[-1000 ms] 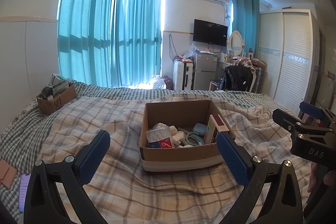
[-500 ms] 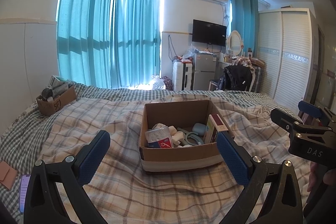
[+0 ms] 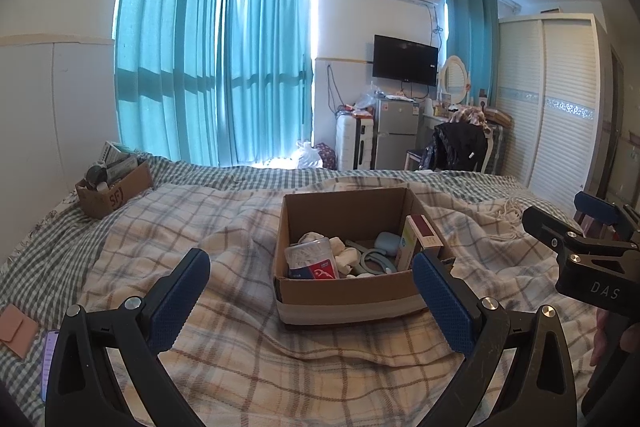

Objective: Organize objects

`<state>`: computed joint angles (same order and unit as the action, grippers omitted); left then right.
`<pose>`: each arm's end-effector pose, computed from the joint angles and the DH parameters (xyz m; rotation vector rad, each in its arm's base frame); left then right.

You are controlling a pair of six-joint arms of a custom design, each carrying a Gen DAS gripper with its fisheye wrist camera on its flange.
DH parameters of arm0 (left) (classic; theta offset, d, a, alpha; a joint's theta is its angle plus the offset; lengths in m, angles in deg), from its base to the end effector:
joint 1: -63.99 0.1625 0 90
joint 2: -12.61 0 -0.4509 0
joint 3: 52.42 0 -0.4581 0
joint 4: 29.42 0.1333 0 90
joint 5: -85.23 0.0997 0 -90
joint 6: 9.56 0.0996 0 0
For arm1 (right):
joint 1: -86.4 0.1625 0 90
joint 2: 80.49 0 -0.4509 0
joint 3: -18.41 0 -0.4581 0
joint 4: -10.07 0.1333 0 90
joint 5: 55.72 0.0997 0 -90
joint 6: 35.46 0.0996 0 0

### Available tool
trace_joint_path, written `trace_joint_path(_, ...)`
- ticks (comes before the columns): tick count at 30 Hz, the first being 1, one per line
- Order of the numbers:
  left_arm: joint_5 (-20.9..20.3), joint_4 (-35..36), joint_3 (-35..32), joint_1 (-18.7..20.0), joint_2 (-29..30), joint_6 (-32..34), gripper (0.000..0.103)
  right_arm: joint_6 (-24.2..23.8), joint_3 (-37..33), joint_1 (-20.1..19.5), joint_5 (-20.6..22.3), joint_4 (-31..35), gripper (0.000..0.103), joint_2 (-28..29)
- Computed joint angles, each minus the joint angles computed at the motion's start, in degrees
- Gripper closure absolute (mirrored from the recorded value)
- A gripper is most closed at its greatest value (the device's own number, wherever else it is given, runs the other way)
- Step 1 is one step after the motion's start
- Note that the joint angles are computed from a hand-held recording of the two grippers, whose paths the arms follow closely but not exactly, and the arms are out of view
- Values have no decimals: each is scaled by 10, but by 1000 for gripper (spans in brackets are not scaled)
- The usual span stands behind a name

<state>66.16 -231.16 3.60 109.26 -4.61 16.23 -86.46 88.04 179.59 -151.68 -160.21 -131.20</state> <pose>-0.4353 -0.7626 0.0947 0.2464 1.8736 -1.4150 0.1703 -0.8454 0.4030 1.0022 -2.1176 1.2207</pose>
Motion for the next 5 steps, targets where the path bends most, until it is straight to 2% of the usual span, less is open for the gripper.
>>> trace_joint_path(5, 5, 0, -2, 0, 2, 3, 0, 1, 0, -1, -2, 1, 0, 1)
